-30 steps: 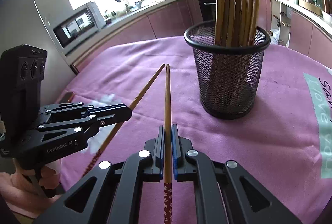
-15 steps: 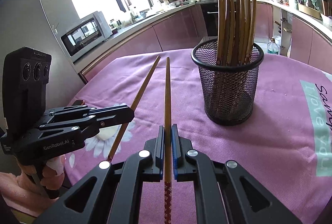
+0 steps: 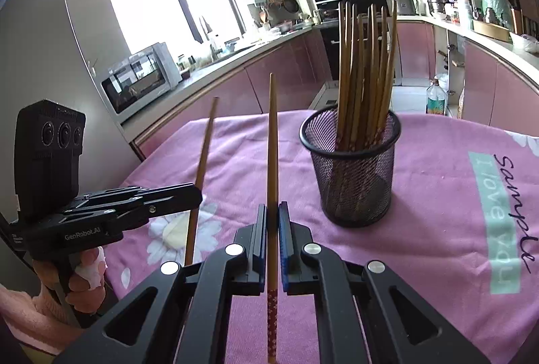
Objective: Organize utensils
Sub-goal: 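Lift both chopsticks upright and carry them over the mesh holder, then lower the chopsticks into the holder and open both tools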
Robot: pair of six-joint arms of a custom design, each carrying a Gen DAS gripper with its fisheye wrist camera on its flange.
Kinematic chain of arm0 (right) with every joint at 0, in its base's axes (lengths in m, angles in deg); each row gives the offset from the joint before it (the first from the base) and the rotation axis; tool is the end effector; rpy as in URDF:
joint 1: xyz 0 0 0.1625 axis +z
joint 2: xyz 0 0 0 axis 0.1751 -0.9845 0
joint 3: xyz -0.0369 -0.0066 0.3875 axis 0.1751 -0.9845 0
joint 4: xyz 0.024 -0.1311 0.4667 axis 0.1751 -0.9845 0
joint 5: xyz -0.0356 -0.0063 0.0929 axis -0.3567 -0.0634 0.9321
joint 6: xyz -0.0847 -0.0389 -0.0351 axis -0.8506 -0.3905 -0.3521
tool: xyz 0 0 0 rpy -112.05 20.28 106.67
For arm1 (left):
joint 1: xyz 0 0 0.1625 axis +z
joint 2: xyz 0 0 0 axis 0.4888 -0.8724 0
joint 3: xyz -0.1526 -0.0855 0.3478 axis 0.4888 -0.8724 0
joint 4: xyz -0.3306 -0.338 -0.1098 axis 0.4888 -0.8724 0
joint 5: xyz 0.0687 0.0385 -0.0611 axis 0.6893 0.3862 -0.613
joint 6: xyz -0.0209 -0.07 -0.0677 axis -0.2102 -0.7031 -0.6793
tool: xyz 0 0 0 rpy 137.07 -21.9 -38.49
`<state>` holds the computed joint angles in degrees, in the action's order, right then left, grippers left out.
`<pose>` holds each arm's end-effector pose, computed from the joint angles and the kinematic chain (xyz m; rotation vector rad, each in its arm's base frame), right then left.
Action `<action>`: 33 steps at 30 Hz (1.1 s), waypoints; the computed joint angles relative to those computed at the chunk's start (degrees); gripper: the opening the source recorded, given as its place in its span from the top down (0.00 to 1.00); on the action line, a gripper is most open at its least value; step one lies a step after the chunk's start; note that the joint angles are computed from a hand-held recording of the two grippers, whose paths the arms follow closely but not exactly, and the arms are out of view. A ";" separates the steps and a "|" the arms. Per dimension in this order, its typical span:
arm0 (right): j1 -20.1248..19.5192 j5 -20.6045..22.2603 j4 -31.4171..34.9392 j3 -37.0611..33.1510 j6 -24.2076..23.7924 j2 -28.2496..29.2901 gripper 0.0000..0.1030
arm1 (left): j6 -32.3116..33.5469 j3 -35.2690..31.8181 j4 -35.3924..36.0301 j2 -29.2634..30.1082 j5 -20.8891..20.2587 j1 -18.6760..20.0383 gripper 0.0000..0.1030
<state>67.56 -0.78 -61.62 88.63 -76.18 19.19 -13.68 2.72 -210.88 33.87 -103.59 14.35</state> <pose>-0.0058 -0.7528 0.3225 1.2710 -2.7323 0.6853 -0.4087 -0.6718 -0.0107 0.3515 2.4885 -1.1608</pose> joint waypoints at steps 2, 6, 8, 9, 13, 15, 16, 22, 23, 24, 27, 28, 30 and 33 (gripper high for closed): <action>-0.09 0.48 -0.30 -0.02 0.04 -0.11 0.95 | 0.48 -0.12 -0.73 0.04 -0.06 -0.14 0.93; 0.02 1.35 -1.21 0.34 0.39 -0.50 0.95 | 1.50 -0.37 -2.30 0.10 -0.54 -0.30 0.93; 0.04 1.77 -1.42 0.42 0.54 -0.67 0.95 | 2.09 -0.62 -2.92 0.17 -0.61 -0.41 0.93; 0.10 1.99 -1.59 0.50 0.67 -0.77 0.95 | 2.39 -0.78 -3.17 0.23 -0.72 -0.39 0.93; 0.10 2.77 -1.91 0.26 0.91 -0.81 0.95 | 3.40 -1.51 -4.04 0.61 -0.83 -0.46 0.93; 0.17 3.01 -2.09 0.12 1.08 -0.85 0.95 | 3.88 -1.93 -4.34 0.84 -0.91 -0.47 0.93; 0.14 3.20 -2.31 0.15 1.16 -0.89 0.95 | 3.99 -2.07 -4.37 0.91 -0.84 -0.51 0.93; 0.12 4.06 -2.61 -0.05 1.34 -1.11 0.95 | 5.04 -3.45 -4.85 1.68 -0.50 -0.59 0.93; 0.13 4.16 -2.69 -0.08 1.34 -1.12 0.95 | 5.18 -3.63 -4.88 1.80 -0.42 -0.60 0.93; 0.15 4.27 -2.65 -0.13 1.36 -1.12 0.95 | 5.40 -3.93 -4.91 2.01 -0.26 -0.63 0.93; 0.32 4.41 -2.71 -0.40 1.28 -1.04 0.95 | 6.00 -4.70 -4.79 2.45 0.02 -0.69 0.93; 0.35 4.47 -2.78 -0.44 1.23 -1.04 0.95 | 6.18 -4.97 -4.71 2.58 0.05 -0.68 0.93; 0.36 4.63 -3.04 -0.35 1.08 -1.03 0.95 | 6.46 -5.10 -4.74 2.64 0.23 -0.75 0.93; 0.44 4.82 -3.17 -0.40 1.08 -1.05 0.95 | 7.02 -5.37 -4.91 2.78 0.52 -0.90 0.93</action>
<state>68.00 4.04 -64.79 88.23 -75.10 18.14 -6.66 -2.65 -215.79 36.66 -103.08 13.45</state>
